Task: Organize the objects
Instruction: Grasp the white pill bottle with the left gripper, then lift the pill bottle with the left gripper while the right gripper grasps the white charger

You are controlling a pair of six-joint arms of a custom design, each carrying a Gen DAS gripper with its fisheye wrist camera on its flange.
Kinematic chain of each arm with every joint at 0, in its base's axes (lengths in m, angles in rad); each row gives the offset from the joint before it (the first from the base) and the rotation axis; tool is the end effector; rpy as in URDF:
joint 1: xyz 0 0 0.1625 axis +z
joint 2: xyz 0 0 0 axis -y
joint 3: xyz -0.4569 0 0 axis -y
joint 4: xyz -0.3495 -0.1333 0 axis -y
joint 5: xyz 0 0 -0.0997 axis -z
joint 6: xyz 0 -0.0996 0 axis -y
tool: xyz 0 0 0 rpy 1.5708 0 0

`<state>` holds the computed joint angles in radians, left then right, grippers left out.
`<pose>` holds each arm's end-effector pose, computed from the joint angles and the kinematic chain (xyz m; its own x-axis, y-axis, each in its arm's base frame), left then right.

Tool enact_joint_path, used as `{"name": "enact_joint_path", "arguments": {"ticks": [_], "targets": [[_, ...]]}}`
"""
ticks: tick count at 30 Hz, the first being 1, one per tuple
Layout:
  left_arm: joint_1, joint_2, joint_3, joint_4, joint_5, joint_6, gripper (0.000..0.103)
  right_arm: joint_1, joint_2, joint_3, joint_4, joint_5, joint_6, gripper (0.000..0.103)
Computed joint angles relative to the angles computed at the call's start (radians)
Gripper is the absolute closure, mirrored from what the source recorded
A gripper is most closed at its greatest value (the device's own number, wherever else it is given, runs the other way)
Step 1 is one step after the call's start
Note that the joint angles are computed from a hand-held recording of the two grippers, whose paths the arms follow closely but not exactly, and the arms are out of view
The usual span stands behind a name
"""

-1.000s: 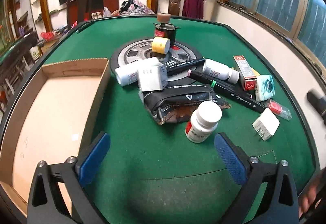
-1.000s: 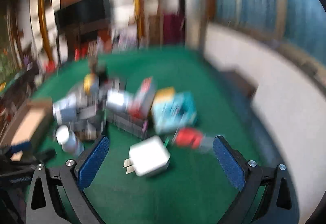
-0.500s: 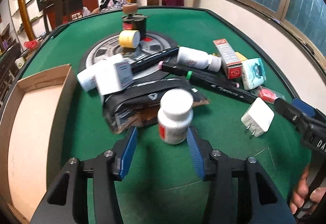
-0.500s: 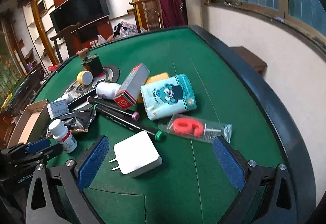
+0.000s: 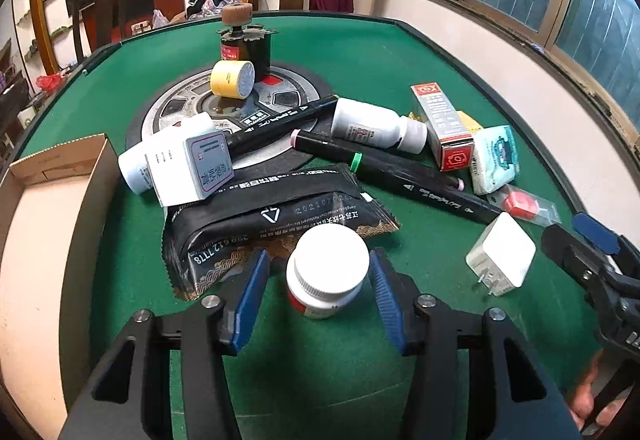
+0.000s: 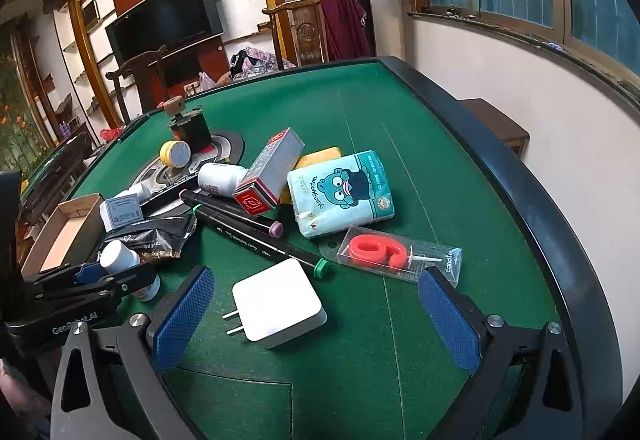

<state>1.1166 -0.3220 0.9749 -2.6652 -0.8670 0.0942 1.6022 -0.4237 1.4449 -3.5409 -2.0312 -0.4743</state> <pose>-0.1880 -0.8359 0.0687 -0.7655 0.1621 -0.6227 0.4708 0.8008 -0.3704 0.1119 -0.7265 0.0814 -0.7983 0.0301 0.6015 -0.4304 0.6700 -0.6048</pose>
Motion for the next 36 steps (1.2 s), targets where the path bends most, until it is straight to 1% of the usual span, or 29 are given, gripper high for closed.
{"name": "enact_joint_path", "arguments": {"ticks": [2, 4, 5, 7, 13, 21, 24, 26, 27, 28, 31, 36], "targets": [[-0.002, 0.009, -0.008, -0.006, 0.018, 0.0, 0.043, 0.0, 0.002, -0.001, -0.004, 0.001, -0.004, 0.0], [-0.002, 0.016, -0.018, 0.003, 0.027, -0.007, 0.042, 0.001, 0.002, -0.004, 0.002, -0.001, -0.003, 0.0], [0.001, 0.017, -0.024, 0.019, 0.019, -0.017, 0.042, 0.001, 0.004, -0.006, 0.003, -0.003, -0.004, 0.0], [0.009, 0.01, -0.027, 0.046, -0.023, -0.037, 0.042, 0.002, 0.007, -0.008, -0.001, -0.006, -0.005, 0.0], [0.018, 0.0, -0.014, 0.029, -0.075, -0.043, 0.042, 0.004, 0.01, -0.014, -0.003, -0.017, -0.007, 0.0], [0.008, 0.022, -0.01, -0.033, -0.02, 0.004, 0.042, 0.009, 0.02, -0.023, -0.015, -0.036, -0.025, 0.0], [0.01, 0.022, -0.01, -0.04, -0.021, -0.007, 0.046, 0.008, 0.021, -0.025, -0.011, -0.038, -0.024, 0.0], [0.011, 0.022, -0.009, -0.043, -0.019, -0.009, 0.055, 0.008, 0.021, -0.026, -0.009, -0.04, -0.022, 0.0], [0.011, 0.021, -0.009, -0.04, -0.021, -0.013, 0.067, 0.008, 0.022, -0.027, -0.01, -0.042, -0.022, 0.0], [0.011, 0.018, -0.003, -0.045, -0.022, -0.016, 0.069, 0.008, 0.022, -0.029, -0.009, -0.044, -0.023, 0.0], [0.016, -0.006, 0.032, -0.087, -0.071, -0.022, 0.07, 0.009, 0.025, -0.031, -0.011, -0.05, -0.024, 0.0], [0.003, -0.056, 0.112, -0.163, -0.1, -0.009, 0.07, 0.011, 0.027, -0.031, -0.023, -0.058, -0.022, 0.0]]}}
